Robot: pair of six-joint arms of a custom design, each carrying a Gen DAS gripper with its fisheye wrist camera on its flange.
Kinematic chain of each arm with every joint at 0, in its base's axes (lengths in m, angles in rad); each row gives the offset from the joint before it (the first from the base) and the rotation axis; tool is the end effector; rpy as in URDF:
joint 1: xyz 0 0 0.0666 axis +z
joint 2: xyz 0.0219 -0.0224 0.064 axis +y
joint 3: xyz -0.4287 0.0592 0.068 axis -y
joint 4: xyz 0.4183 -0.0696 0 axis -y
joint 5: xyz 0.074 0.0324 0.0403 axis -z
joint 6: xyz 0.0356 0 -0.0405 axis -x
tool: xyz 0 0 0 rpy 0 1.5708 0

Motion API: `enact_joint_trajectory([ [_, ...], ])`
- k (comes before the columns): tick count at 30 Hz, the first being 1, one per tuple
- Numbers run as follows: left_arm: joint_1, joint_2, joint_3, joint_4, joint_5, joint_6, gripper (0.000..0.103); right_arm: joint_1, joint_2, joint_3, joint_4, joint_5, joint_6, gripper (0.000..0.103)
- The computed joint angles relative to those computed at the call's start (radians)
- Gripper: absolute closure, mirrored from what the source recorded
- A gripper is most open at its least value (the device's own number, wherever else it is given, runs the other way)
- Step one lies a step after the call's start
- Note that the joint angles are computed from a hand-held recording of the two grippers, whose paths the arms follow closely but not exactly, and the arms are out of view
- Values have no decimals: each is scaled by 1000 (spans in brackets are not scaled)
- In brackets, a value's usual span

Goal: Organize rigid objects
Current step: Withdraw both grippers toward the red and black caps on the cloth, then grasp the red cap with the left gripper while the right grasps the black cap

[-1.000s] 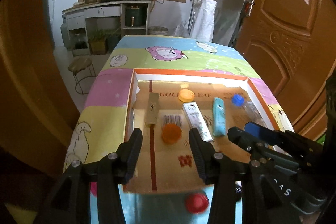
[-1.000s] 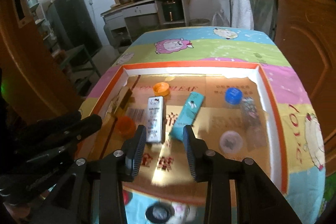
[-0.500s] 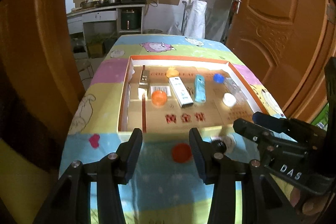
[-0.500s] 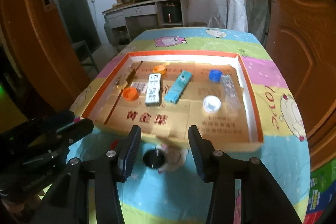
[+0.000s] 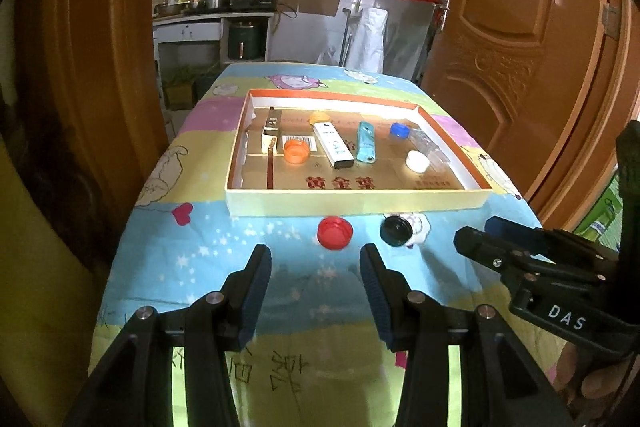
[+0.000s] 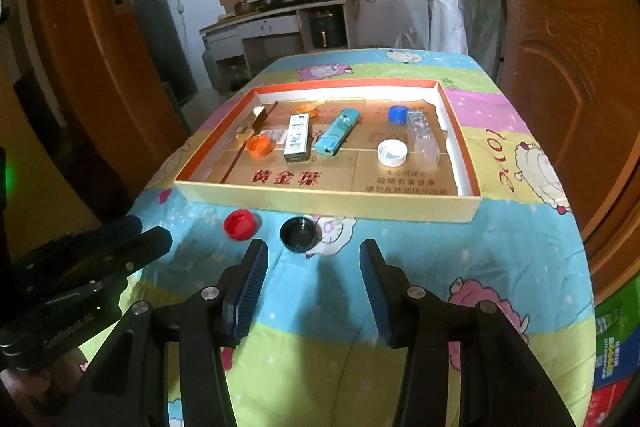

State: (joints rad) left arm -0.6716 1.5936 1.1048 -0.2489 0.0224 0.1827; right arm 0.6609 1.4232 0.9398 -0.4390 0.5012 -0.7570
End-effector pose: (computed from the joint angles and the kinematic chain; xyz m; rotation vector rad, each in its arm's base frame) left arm 0.4298 -0.3431 0.2874 0.5808 2.2801 -0.4552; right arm 0.3738 0.2685 0.2862 0.3130 2.3246 0.0572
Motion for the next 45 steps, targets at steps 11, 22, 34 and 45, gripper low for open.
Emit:
enact_joint_trajectory([
  [11, -8, 11, -3, -32, -20, -7, 57, 9, 20, -13, -2, -28, -19, 53],
  [22, -6, 58, 30, -40, -24, -5, 57, -29, 92, 20, 45, -78, 41, 53],
  [34, 1, 121, 93, -82, -2, -21, 57, -89, 188, 100, 48, -127, 116, 53],
  [45, -6, 172, 161, -136, 18, -50, 57, -100, 186, 97, 47, -127, 131, 73],
])
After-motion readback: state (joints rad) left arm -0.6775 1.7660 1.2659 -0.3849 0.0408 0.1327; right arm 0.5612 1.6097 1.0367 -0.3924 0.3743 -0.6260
